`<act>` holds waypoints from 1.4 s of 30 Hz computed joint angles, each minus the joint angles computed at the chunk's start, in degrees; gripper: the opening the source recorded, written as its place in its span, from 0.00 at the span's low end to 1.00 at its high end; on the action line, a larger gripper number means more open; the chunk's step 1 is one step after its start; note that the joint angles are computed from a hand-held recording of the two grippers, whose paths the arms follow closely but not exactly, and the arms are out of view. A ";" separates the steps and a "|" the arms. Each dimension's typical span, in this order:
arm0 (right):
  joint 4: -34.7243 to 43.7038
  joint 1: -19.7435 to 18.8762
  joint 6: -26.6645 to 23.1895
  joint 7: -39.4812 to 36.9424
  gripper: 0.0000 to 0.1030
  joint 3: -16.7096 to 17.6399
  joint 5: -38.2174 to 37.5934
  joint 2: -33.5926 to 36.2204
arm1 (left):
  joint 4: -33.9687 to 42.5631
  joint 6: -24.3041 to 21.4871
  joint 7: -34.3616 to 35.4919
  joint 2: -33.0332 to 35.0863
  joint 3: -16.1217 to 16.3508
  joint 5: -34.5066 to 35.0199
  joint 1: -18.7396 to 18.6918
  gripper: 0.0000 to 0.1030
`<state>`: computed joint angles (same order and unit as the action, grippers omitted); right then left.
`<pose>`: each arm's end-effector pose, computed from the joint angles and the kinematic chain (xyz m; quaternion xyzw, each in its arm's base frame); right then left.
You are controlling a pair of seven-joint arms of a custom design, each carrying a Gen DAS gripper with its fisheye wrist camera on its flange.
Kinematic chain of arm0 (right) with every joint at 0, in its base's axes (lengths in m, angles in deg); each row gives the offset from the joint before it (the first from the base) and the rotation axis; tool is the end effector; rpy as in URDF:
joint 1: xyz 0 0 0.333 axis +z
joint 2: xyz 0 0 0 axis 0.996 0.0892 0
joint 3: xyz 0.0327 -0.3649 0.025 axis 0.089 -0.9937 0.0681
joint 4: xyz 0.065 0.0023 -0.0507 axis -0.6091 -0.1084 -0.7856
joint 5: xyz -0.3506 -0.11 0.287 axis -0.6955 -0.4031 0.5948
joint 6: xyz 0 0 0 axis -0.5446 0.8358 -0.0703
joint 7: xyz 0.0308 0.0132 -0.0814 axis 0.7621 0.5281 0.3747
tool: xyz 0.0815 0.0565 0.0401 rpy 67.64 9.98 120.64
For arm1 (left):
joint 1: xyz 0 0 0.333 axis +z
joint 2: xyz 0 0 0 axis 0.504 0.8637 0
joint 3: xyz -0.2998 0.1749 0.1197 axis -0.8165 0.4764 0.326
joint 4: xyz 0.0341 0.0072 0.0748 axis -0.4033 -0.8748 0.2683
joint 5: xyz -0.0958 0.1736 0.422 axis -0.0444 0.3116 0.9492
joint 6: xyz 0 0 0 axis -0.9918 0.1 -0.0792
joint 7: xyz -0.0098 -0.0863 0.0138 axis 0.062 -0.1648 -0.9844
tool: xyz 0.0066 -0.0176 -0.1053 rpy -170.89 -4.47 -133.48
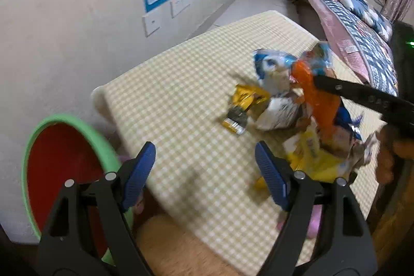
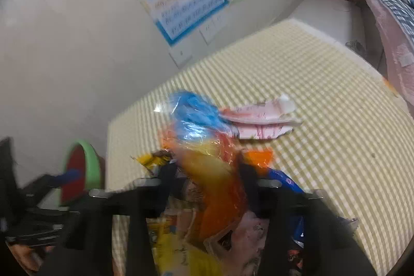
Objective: Collect trash
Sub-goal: 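Grasp the orange-blue chip bag with the right tool while the left tool grasps a yellow wrapper, then carry the yellow wrapper and orange bag to the red bin and release both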
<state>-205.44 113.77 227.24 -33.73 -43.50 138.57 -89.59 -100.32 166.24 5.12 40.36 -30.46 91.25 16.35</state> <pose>0.4752 0.2881 0.3777 -0.7467 0.5607 -0.0043 0.3579 0.3642 -0.2004 0.3951 -0.7102 0.6515 -0.1961 0.1808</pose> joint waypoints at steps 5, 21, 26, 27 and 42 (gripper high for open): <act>-3.02 0.94 2.13 -1.90 0.31 -1.58 4.10 -5.82 | 5.78 4.35 0.79 9.72 -0.24 1.40 1.52 0.74; -6.16 -0.97 -4.51 -2.51 0.32 -5.06 10.96 -11.14 | 13.29 5.03 4.31 21.96 2.60 -5.48 0.50 0.70; -6.19 -1.17 -4.72 -2.49 0.32 -4.85 10.93 -11.35 | 12.37 2.83 2.32 21.20 1.42 -3.03 1.54 0.71; -6.18 -1.15 -4.71 -2.53 0.32 -4.84 11.01 -11.38 | 12.12 3.07 2.17 21.09 1.69 -3.66 1.51 0.71; -6.27 -0.66 -4.25 -2.67 0.32 -4.73 11.10 -11.40 | 13.89 2.61 4.82 21.90 0.65 -0.47 1.12 0.06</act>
<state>-211.71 113.11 222.99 -36.40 -48.23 149.67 -101.00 -86.43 168.85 9.94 62.25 -29.81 90.77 17.48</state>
